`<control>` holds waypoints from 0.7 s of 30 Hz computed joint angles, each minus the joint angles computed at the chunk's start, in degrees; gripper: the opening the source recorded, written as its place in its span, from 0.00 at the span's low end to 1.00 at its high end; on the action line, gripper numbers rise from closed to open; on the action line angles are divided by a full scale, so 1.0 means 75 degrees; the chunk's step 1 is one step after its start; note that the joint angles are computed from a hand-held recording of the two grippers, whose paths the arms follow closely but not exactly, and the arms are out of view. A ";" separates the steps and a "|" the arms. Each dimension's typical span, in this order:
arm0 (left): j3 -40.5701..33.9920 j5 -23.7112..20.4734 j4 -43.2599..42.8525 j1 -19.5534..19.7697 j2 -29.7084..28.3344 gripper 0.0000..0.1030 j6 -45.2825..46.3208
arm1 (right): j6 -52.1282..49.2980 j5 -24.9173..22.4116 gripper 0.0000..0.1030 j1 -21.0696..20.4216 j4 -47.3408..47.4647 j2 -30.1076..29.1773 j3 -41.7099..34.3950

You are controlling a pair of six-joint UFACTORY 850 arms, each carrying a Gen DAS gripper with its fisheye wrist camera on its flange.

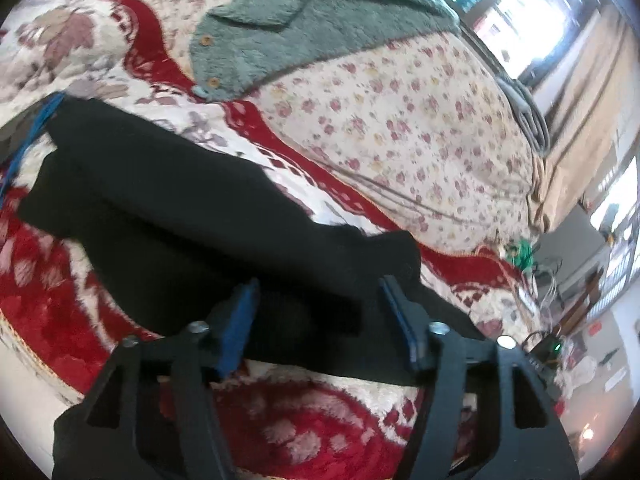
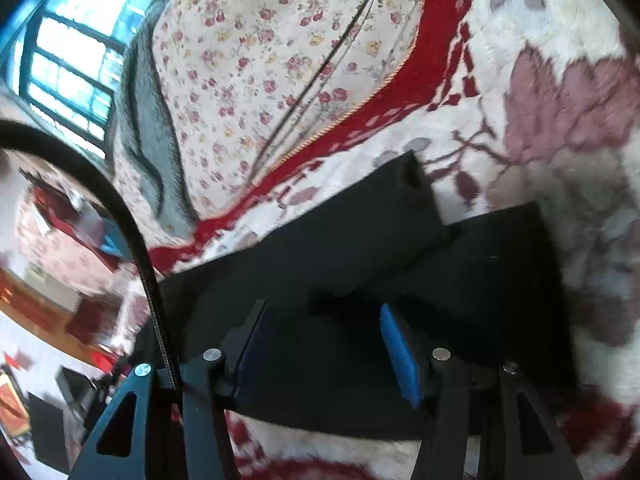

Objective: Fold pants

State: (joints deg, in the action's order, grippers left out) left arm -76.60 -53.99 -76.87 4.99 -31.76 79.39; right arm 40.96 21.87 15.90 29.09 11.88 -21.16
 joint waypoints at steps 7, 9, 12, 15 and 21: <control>-0.0880 -0.0943 0.0057 0.0066 -0.0804 0.62 -0.1487 | 0.1570 0.1026 0.54 -0.0220 -0.1244 -0.0393 0.0045; -0.1007 -0.1022 -0.0098 -0.0009 -0.0929 0.63 -0.1581 | 0.1904 0.1327 0.54 -0.0314 -0.1530 -0.0534 0.0057; -0.1270 -0.0907 0.0085 -0.0186 -0.1123 0.63 -0.1979 | 0.2090 0.1881 0.51 -0.0336 -0.1625 -0.0663 0.0137; -0.1582 -0.1096 0.0391 -0.0313 -0.1365 0.57 -0.2396 | 0.2546 0.2293 0.18 -0.0571 -0.2327 -0.1026 0.0047; -0.1121 -0.0567 0.0218 -0.0425 -0.0736 0.13 -0.1052 | 0.1933 0.2842 0.05 -0.0384 -0.1833 -0.0668 0.0278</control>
State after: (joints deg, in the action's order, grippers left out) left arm -85.01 -58.25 -75.23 1.81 -37.28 71.51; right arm 55.46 43.19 13.02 15.34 6.87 -19.08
